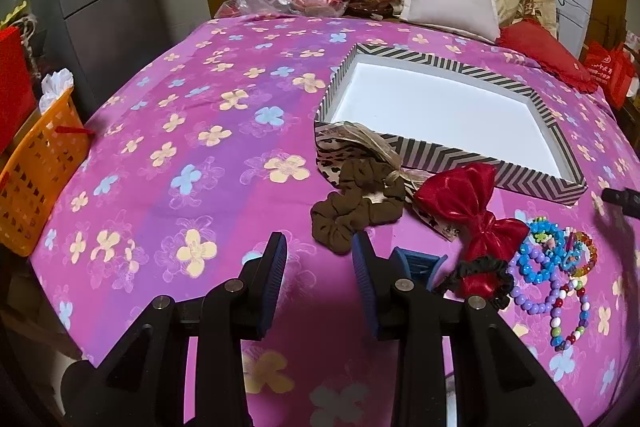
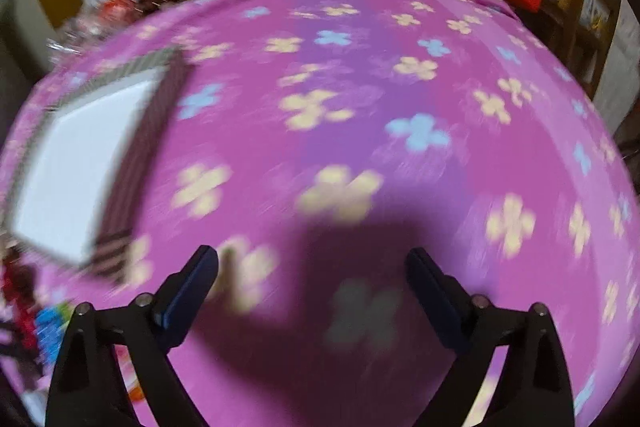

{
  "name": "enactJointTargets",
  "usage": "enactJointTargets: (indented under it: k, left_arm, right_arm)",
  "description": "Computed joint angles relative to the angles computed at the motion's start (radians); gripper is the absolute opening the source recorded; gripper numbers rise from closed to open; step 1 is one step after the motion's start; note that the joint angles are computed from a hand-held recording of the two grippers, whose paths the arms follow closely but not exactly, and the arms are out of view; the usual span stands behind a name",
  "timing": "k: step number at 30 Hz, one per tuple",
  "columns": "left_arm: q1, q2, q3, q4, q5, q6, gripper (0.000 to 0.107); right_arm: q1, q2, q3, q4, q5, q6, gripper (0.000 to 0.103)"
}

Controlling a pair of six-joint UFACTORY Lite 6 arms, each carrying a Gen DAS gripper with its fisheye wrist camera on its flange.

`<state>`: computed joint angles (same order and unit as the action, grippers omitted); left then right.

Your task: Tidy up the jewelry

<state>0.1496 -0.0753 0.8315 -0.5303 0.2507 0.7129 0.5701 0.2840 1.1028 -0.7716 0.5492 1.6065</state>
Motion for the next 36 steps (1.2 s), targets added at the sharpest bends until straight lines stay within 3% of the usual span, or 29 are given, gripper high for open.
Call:
enactJointTargets:
  k: [6, 13, 22, 36]
  left_arm:
    - [0.004, -0.028, -0.013, -0.035, 0.019, 0.029, 0.037]
    - [0.008, -0.071, -0.039, -0.034, 0.033, 0.033, 0.037]
    - [0.011, -0.112, -0.072, -0.037, 0.049, 0.035, 0.037]
    - [0.004, -0.158, -0.102, -0.015, 0.055, 0.006, 0.037]
  right_arm:
    - [0.359, -0.036, 0.063, -0.234, 0.236, 0.291, 0.097]
    - [0.532, 0.188, 0.388, -0.192, 0.324, 0.210, 0.097]
    - [0.612, 0.432, 0.740, -0.110, 0.430, 0.130, 0.097]
    - [0.624, 0.448, 0.780, -0.072, 0.505, 0.139, 0.097]
